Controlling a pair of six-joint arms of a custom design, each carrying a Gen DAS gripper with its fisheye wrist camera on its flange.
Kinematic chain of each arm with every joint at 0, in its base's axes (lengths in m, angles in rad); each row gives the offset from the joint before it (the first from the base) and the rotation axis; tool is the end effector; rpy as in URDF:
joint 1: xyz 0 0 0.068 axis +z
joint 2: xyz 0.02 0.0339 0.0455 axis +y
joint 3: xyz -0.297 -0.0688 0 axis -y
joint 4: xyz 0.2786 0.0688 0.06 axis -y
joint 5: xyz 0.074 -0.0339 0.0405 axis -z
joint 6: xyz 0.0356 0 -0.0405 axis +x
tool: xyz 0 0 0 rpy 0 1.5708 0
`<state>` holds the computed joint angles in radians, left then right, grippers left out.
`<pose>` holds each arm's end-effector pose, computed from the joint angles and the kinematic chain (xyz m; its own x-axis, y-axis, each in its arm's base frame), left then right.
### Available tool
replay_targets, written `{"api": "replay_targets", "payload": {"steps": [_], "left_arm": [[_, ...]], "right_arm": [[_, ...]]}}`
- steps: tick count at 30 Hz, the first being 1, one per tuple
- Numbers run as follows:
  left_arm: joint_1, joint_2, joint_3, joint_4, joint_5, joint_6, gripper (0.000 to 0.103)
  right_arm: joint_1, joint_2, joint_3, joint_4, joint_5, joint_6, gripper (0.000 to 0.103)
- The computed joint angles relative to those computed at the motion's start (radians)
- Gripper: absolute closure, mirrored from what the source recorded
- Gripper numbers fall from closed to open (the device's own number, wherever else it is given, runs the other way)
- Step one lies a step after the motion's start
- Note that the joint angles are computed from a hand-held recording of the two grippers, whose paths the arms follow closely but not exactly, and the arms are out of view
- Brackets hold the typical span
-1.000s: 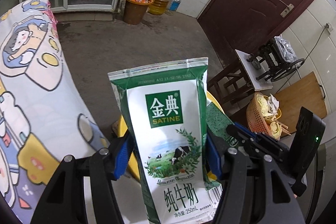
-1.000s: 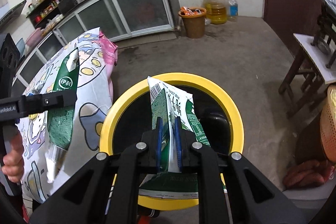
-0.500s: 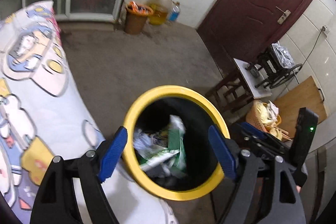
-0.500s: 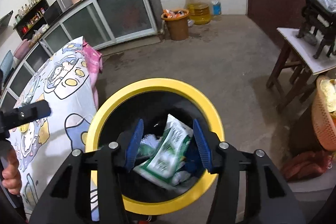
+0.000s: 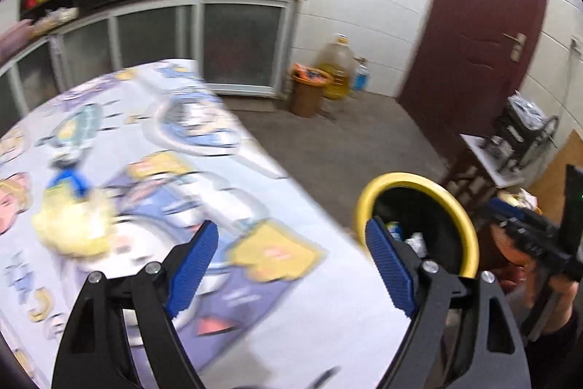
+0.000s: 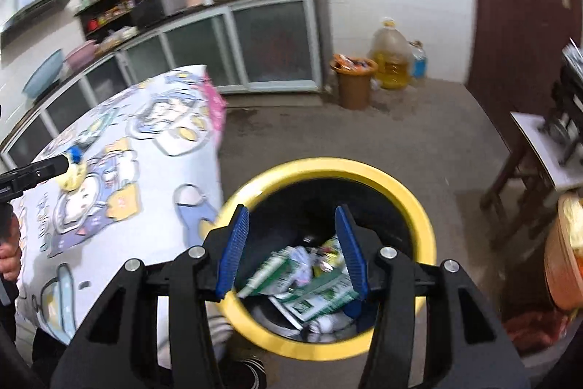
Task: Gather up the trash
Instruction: 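Move both tools back over the cabbage leaves on the table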
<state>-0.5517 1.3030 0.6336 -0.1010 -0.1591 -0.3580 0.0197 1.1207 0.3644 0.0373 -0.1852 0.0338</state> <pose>0.2375 -0.1396 0.1981 -0.7029 0.0264 -0.7108 0.1862 0.9713 -0.1481 0.2165 0.0108 0.1616 -0.6635 0.0201 -0.7479 -0.1356 0.9799 0.1466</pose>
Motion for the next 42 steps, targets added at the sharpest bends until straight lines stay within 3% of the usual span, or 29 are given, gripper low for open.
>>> {"api": "replay_targets", "payload": {"steps": [5, 8, 14, 18, 21, 26, 31, 35, 42], "left_arm": [[0.237, -0.300, -0.157, -0.103, 0.032, 0.061, 0.023], [0.422, -0.445, -0.218, -0.170, 0.111, 0.123, 0.023], [0.783, -0.636, -0.307, -0.253, 0.297, 0.306, 0.018], [0.934, -0.701, -0.339, -0.263, 0.379, 0.415, 0.018], [1.056, -0.720, -0.353, -0.268, 0.473, 0.500, 0.016], [1.123, -0.691, -0.359, -0.223, 0.538, 0.548, 0.010], [1.140, -0.636, -0.360, -0.165, 0.597, 0.569, 0.008], [1.133, -0.616, -0.362, -0.134, 0.620, 0.590, 0.008], [1.104, -0.449, -0.342, -0.010, 0.636, 0.622, 0.008]], "right_arm": [[0.192, -0.010, 0.045, -0.010, 0.074, 0.048, 0.055], [0.327, 0.027, 0.085, -0.004, 0.130, 0.072, 0.055], [0.496, 0.160, 0.194, 0.014, 0.131, 0.114, 0.054], [0.581, 0.252, 0.273, 0.021, 0.142, 0.119, 0.054], [0.623, 0.327, 0.340, 0.030, 0.096, 0.117, 0.053], [0.674, 0.437, 0.449, 0.024, 0.067, 0.112, 0.048], [0.697, 0.544, 0.560, 0.001, 0.044, 0.103, 0.039], [0.686, 0.611, 0.637, -0.018, 0.003, 0.119, 0.039], [0.681, 0.708, 0.722, -0.020, -0.064, 0.106, 0.039]]}}
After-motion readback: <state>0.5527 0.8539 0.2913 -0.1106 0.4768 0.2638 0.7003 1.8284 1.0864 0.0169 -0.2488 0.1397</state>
